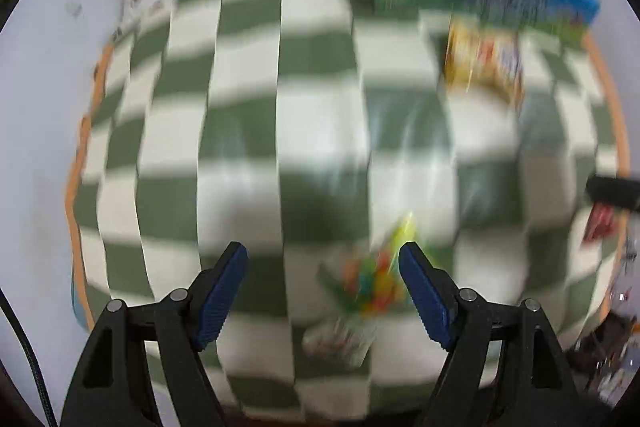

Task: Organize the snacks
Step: 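Move both tools back over the remaining snacks on the blanket, then grasp the small white candy packet with left tool while right tool grasps the watermelon gum bag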

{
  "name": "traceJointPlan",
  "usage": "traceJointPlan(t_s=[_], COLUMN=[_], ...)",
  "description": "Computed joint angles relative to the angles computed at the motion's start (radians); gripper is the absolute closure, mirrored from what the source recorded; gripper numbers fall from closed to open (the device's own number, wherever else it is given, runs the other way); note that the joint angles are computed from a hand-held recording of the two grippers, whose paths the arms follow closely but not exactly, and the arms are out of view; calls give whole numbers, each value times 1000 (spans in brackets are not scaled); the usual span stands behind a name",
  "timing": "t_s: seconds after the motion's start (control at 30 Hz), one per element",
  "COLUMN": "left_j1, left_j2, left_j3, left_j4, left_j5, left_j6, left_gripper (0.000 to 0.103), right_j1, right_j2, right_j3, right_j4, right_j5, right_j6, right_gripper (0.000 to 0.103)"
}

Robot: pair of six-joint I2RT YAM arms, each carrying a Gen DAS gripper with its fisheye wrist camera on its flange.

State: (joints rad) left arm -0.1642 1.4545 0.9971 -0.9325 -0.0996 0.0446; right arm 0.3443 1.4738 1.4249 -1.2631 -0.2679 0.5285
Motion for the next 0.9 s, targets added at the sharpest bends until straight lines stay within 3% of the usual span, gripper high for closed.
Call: traceJointPlan(t_s=[0.2, 0.37, 0.4, 0.53, 0.7, 0.9], left_j1=[9, -13, -9, 46, 196, 420], left_j2=[-82, 25, 42, -20, -101, -165], left_j3=[-248, -332, -343, -390, -417, -427], left_j4=[69, 194, 218, 253, 215, 173], left_j5=[11, 51, 62, 98, 119, 168], left_j6=[6, -28, -40, -46, -17, 25], left_gripper=[26, 26, 26, 48, 50, 50], right_j1=[169, 251, 258, 301, 378, 521], right_j2=[-37, 15, 29, 94, 228, 492], right_j3=[-164, -167, -153, -86, 85, 369], right_j4=[113, 145, 142, 121, 39, -97], right_j5=[-4, 15, 18, 31, 63, 196], right_j6=[105, 136, 132, 110, -24, -250], right_gripper=[8, 9, 9, 9, 9, 9])
